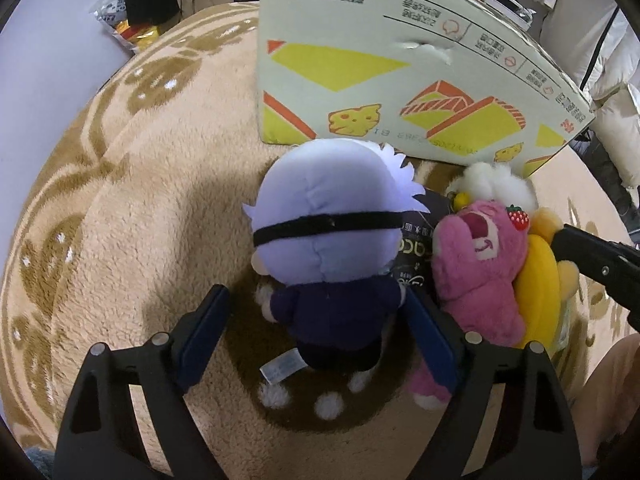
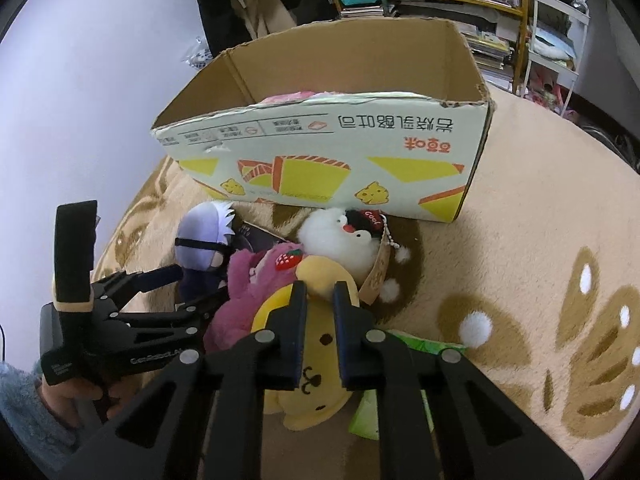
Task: Organize soft objects
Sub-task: 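Close right tool on the yellow dog plush while left tool closes on the doll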
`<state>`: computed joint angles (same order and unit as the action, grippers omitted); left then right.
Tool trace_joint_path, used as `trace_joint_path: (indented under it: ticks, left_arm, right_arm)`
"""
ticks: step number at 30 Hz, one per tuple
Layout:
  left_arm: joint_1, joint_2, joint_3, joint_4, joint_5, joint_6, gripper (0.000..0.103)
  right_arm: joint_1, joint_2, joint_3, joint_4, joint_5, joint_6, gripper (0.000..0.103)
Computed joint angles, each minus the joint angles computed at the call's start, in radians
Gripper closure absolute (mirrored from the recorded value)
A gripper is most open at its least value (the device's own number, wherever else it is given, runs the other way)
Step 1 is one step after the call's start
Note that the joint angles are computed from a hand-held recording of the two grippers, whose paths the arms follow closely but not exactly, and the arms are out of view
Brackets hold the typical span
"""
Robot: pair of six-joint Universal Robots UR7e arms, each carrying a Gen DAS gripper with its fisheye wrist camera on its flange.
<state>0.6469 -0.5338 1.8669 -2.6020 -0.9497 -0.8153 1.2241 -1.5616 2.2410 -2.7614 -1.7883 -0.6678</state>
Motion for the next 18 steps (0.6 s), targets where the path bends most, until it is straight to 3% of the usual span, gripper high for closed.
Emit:
trace_joint_path:
  ticks: [12, 15, 18]
  left_arm:
    - [0.021, 0.013, -0.006, -0.029, -0.002, 0.005, 0.014]
    - [0.014, 0.012, 0.003, -0.062, -0.007, 0.025, 0.028]
    - [-0.011, 0.015, 0.007, -0.067, 0.015, 0.040, 0.046]
  right_arm:
    - [-0.022, 0.030, -0.040, 0.057, 0.026, 0.055, 0.082]
    - [0.003, 0.032, -0.006, -0.049, -0.023, -0.002, 0.092]
    - [0.031, 0.031, 0.034, -0.172, -0.053, -0.042, 0.095]
